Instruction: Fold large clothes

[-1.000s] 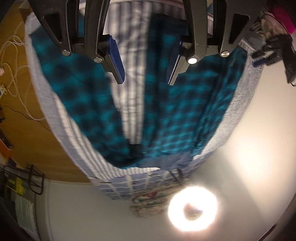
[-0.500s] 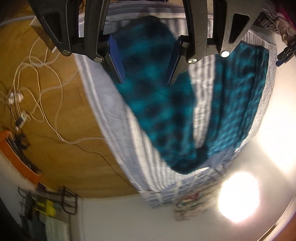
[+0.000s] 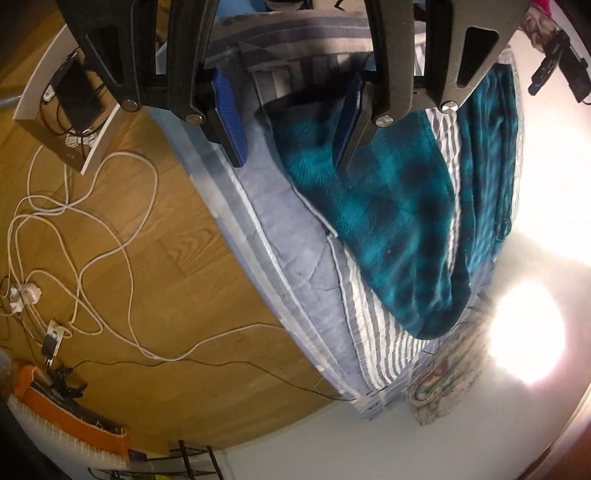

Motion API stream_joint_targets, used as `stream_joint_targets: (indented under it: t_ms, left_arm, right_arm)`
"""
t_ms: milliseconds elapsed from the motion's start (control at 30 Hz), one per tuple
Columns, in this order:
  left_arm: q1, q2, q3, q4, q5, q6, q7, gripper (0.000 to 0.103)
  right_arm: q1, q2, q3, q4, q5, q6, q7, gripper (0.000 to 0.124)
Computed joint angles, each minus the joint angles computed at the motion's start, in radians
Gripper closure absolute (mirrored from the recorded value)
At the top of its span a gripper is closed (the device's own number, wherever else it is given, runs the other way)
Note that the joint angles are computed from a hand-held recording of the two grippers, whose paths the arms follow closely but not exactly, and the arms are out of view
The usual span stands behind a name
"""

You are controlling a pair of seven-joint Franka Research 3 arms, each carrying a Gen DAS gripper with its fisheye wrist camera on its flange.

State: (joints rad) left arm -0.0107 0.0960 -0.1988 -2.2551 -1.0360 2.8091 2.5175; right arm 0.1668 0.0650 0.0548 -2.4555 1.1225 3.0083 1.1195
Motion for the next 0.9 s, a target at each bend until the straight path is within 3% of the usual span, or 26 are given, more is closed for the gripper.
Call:
stream_joint_targets:
  t_ms: [133, 233, 467, 667, 800, 900]
  left_arm:
    - [-0.003, 0.0, -0.002, -0.002, 0.008, -0.003, -0.012, 0.05]
    - [-0.004, -0.004, -0.002, -0.007, 0.008, 0.0, -0.012, 0.049]
    - [0.001, -0.012, 0.006, -0.005, -0.045, -0.012, 0.023, 0.05]
    - [0.01, -0.018, 0.019, 0.003, -0.114, -0.039, 0.059, 0.05]
    - [0.016, -0.024, 0.032, 0.007, -0.158, -0.062, 0.071, 0.05]
    - [0.021, -0.023, 0.041, 0.011, -0.175, -0.075, 0.061, 0.05]
  right_arm:
    - [-0.002, -0.002, -0.001, -0.001, 0.005, -0.04, -0.009, 0.097]
    - [0.008, -0.018, 0.003, -0.01, 0.004, -0.023, -0.008, 0.113]
    - [0.067, -0.116, 0.011, -0.039, -0.096, 0.032, 0.081, 0.118]
    - [0.072, -0.178, 0.081, -0.024, -0.574, 0.044, 0.408, 0.119]
    - [0.138, -0.164, 0.089, 0.046, -0.683, 0.028, 0.432, 0.119]
    - [0.207, -0.125, 0.086, 0.111, -0.677, 0.009, 0.376, 0.119]
